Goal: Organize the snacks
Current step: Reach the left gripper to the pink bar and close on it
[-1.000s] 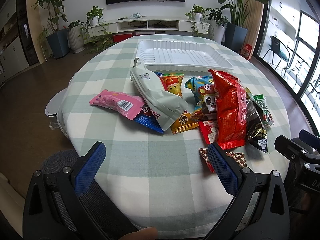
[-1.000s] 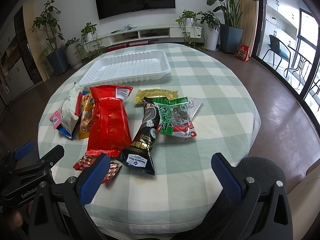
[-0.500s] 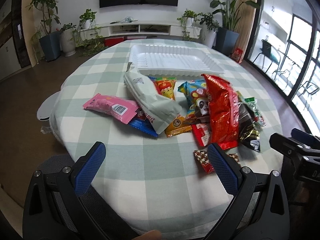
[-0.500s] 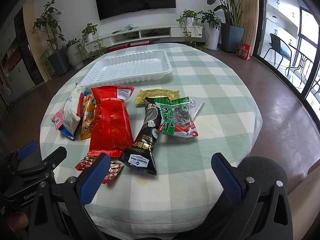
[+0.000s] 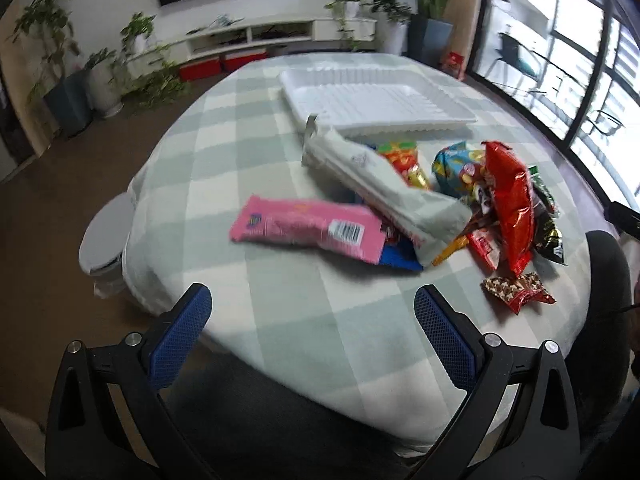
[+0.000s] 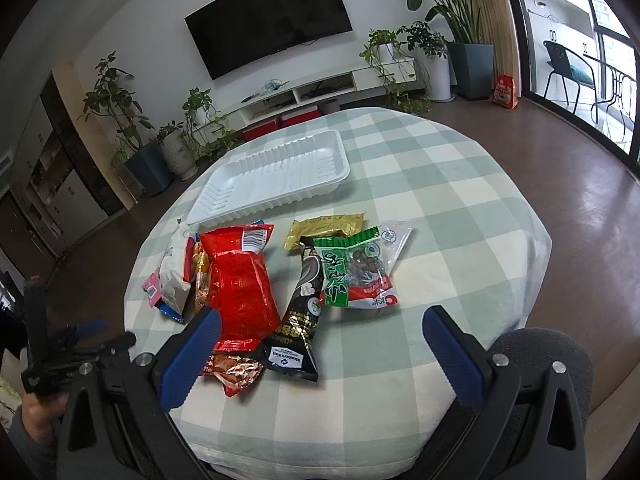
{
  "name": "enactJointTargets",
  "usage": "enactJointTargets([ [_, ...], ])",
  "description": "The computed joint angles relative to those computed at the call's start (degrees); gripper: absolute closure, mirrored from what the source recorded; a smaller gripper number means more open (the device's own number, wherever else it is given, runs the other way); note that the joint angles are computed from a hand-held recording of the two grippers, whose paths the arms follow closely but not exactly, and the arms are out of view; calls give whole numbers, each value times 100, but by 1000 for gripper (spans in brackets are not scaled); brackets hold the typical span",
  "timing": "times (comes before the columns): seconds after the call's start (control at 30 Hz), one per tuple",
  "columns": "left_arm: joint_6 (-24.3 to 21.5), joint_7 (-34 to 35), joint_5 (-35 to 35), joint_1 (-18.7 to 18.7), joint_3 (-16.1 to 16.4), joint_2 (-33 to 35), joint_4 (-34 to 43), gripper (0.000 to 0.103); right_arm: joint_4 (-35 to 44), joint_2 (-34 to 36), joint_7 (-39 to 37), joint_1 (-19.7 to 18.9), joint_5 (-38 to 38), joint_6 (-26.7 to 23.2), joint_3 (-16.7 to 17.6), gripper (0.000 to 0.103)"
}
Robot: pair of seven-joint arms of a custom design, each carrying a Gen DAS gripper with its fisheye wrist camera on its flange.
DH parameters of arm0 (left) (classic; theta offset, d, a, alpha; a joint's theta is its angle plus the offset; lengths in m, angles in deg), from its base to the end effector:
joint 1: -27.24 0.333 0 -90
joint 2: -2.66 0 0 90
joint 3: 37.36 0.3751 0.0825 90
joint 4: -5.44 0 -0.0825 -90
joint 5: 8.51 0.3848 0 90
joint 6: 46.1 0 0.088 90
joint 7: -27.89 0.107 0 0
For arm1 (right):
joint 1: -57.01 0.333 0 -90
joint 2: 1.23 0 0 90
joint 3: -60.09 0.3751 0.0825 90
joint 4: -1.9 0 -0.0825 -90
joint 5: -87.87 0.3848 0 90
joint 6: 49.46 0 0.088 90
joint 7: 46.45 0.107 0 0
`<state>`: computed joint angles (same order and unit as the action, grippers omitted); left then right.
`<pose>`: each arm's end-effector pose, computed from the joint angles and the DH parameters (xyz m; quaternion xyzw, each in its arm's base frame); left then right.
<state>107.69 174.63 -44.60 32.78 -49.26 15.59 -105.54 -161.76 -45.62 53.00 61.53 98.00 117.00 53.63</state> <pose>0.6543 -0.0438 0.4820 -0.4464 0.8315 -0.2937 0.1519 0.3110 -0.0269 0.5312 -0.5223 0.7509 -0.1872 0.3582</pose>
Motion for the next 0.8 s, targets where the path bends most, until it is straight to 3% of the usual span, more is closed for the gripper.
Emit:
enactJointTargets([
  [0.07,-694,992,-269,279,-178,269,564,1,5,39,-51,134,81,-3,-133,1],
  [0.13,-1748,2127,-284,512,-309,602,1218,1,45,57,-248,452,237,-88,-424,5],
  [0.2,-2010,3329,-184,552,-364,750,1423,1,93,71,-478,675,380,-206,-613,12],
  [0.23,-1848,3719,14,458,-322,812,1450,1,110,80,-564,721,439,-249,-643,13],
  [0.3,-1641,3812,582,219,-159,1040,1672,3,116,96,-689,720,524,-273,-629,13],
  [0.4,-2697,3444,1247,125,-60,1577,2670,15,129,139,-814,696,625,-274,-583,13],
  [0.43,-3006,3387,1417,106,-58,1729,2954,24,141,159,-841,688,656,-297,-577,13],
  [0.5,-3412,3349,1726,47,-57,1927,3302,36,159,197,-884,676,729,-337,-574,13],
  [0.8,-3865,3382,2358,-134,-42,2262,3812,37,287,478,-1086,721,1079,-477,-664,13],
])
